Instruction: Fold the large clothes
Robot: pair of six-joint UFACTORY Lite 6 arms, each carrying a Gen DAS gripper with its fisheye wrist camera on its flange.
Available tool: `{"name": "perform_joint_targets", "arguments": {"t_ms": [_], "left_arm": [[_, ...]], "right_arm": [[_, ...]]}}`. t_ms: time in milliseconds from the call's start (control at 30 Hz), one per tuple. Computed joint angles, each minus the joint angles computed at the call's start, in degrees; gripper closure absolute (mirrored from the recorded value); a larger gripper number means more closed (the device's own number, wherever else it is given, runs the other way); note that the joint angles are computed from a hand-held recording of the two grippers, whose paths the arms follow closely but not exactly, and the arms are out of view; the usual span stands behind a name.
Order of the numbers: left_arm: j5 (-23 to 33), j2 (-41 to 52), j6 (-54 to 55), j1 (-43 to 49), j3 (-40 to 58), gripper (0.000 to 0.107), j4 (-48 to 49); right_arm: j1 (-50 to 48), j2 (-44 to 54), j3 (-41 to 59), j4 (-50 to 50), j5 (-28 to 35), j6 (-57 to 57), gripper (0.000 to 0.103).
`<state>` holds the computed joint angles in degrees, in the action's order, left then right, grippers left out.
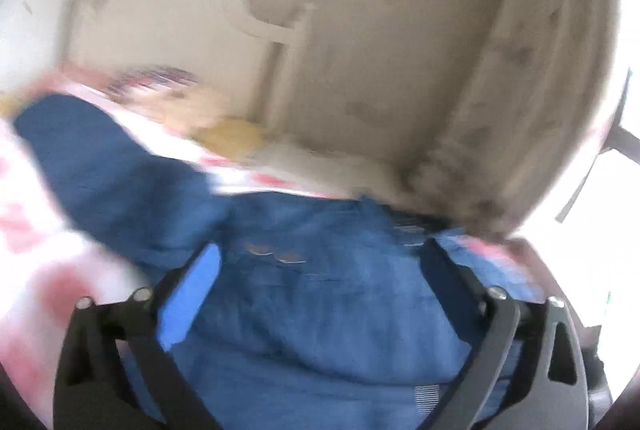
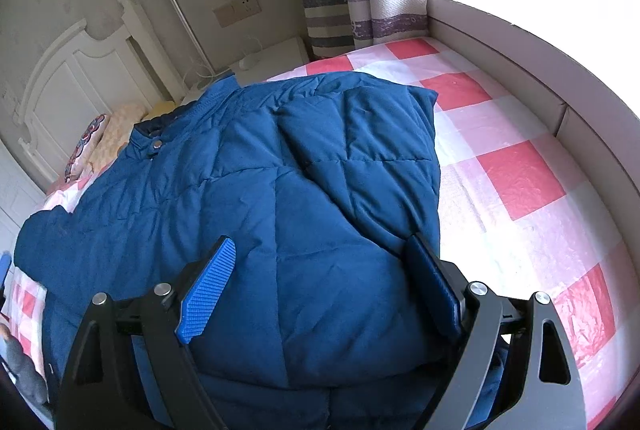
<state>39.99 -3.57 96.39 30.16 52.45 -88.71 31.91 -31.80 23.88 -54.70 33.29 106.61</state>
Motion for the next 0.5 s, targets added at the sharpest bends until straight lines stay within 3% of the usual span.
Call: {"name": "perform_joint_targets", "arguments": {"t_ms": [33,100,233,367,433,500], "left_arm": [[-2.4,-1.0,-0.1,-0.1,-0.5,0.007,-0.5],[-1.9,1.4,-2.3,0.0,2.6,0.007,0.9],[-6.4,6.4,-6.2,-3.9,8.1,0.007,11.0],[-13.4,19.7,-16.8,-10.2,13.7,0.008,31.1],[-12.1,21.8,-22.7,-10.6,16.6,0.006,37.4],[-12.6,22.3,-22.9,-10.8,16.7,0.006,37.7]], "right_arm": [[0.2,0.4,0.3,0.1,0.3,-0.1,0.019],[0.1,1.2,0.8,0.1,0.3,-0.2,0.019],[0.4,2.2,1.5,0.4,1.0,-0.6,0.019],[0.7,4.3,2.9,0.8,1.8,-1.3,0.018],[0.4,5.2,3.5,1.2,1.6,-2.4,0.017],[3.2,7.7,6.5,2.0,7.8,-1.9,0.017]]}}
